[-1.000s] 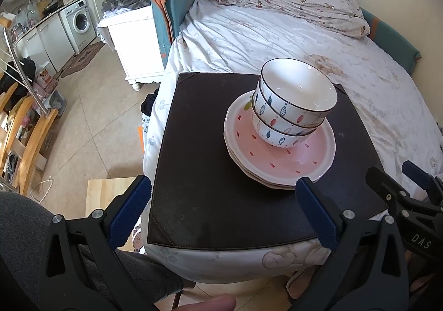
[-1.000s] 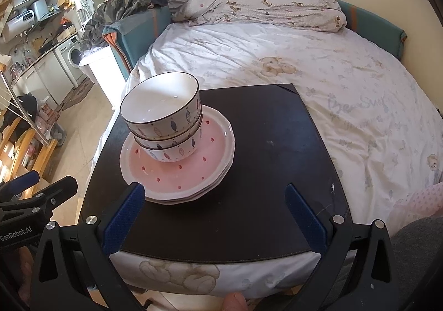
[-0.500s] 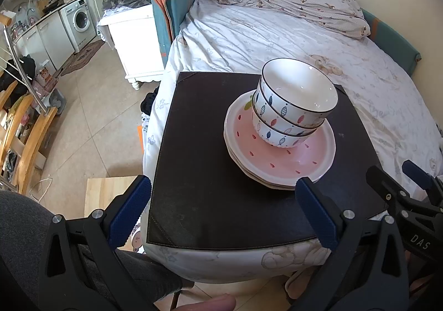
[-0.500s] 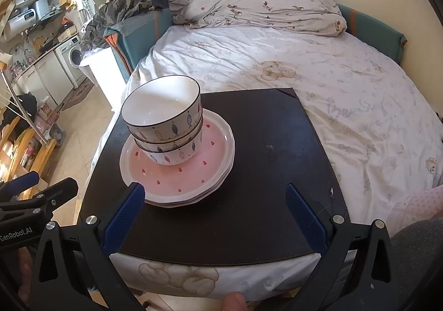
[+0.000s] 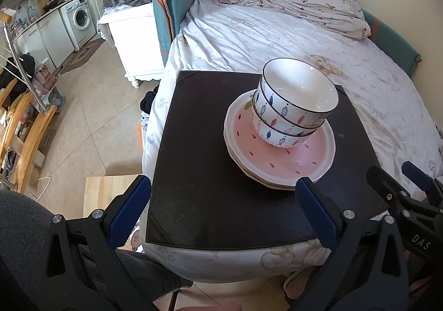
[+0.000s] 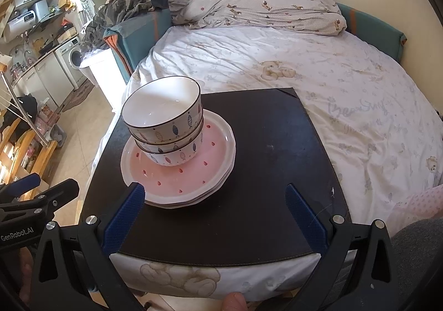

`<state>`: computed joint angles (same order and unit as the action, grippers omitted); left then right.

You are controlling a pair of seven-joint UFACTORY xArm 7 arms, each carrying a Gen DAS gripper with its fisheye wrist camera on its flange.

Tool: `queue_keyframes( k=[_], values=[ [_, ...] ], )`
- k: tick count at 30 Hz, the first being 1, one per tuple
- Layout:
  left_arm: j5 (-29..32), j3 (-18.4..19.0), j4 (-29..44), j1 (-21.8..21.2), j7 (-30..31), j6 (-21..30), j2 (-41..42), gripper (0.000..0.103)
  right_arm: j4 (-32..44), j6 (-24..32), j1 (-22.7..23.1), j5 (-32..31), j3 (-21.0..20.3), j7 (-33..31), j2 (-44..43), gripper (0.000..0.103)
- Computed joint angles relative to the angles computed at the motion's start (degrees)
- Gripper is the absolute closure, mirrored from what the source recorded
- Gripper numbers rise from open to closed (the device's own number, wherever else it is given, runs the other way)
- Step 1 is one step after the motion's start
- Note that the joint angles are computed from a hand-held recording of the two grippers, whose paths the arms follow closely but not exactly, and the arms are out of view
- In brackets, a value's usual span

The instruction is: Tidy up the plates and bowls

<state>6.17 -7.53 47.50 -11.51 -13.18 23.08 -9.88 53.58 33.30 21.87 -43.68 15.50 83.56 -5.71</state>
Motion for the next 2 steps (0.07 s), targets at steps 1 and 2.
queue_keyframes(
  k=[1,2],
  values=[
    [0.4,-0.14,0.06,0.09,-0.32,0.12,0.03,0.0,-0.03,-0.07,0.0,0.02,-0.03,-0.01,-0.02,0.0],
    [0.34,-0.12,0.09,0.03,-0.29,0.14,0.05,0.0,-0.03,-0.07,0.0,0.02,-0.03,-0.01,-0.02,0.0]
  ],
)
